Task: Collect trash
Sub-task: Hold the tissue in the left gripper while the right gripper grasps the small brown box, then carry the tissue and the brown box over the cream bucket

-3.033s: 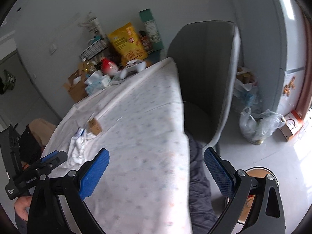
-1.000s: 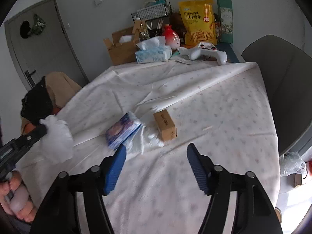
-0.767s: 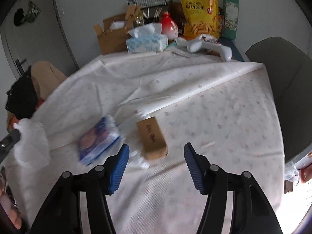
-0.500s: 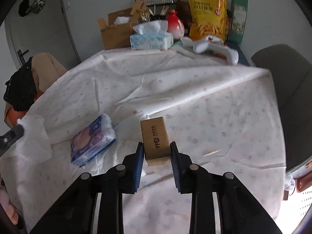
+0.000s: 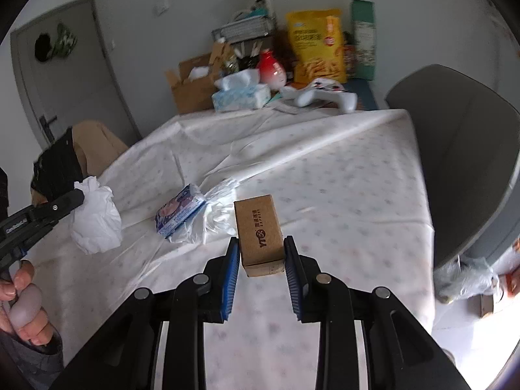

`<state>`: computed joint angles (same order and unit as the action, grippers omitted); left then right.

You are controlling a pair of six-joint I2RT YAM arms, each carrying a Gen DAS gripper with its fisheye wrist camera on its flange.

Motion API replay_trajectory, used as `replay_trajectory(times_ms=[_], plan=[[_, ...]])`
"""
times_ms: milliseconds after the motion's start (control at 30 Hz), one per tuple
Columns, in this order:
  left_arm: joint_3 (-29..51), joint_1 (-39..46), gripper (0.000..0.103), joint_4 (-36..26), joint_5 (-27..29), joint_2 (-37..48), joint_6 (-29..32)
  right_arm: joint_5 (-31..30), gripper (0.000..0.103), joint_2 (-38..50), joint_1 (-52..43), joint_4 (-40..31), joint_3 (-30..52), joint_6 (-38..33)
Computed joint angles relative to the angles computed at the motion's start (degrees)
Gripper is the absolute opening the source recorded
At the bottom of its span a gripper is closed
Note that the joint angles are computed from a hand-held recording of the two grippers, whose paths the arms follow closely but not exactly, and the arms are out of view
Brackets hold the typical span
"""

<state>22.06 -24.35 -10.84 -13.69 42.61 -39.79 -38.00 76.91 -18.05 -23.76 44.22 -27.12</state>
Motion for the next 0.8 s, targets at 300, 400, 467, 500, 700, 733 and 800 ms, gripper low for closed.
replay_trajectory(times_ms=[300, 400, 467, 500, 700, 733, 800], plan=[[5.89, -12.44, 0.004, 1.98, -7.34, 7.65, -1.76, -9.99, 0.028, -0.98, -17.23, -11.48, 2.95, -11.82], [8.03, -15.05, 0.004, 3.75, -7.57, 11.2, -1.79, -11.81, 0.028, 1.55, -22.14, -14.78, 5.18, -15.68], [9.93, -17.02, 0.004, 5.09, -7.68, 14.33, -1.52, -12.73, 0.028, 3.43, -25.29, -16.56, 6.72, -17.93], [10.88, -17.99, 0.004, 5.81, -7.59, 15.88, -1.29, -13.0, 0.028, 4.2, -26.38, -17.17, 7.38, -18.65], [16.14, -21.87, 0.004, 9.35, -5.41, 24.57, -0.28, -14.69, 0.028, 9.96, -34.64, -20.5, 12.11, -23.34], [17.45, -22.48, 0.004, 9.89, -4.9, 26.54, -0.01, -14.89, 0.028, 11.01, -35.74, -20.86, 12.92, -23.95], [19.82, -23.62, 0.004, 10.65, -4.43, 30.05, 0.29, -15.14, 0.028, 13.68, -38.23, -21.27, 14.81, -25.31]])
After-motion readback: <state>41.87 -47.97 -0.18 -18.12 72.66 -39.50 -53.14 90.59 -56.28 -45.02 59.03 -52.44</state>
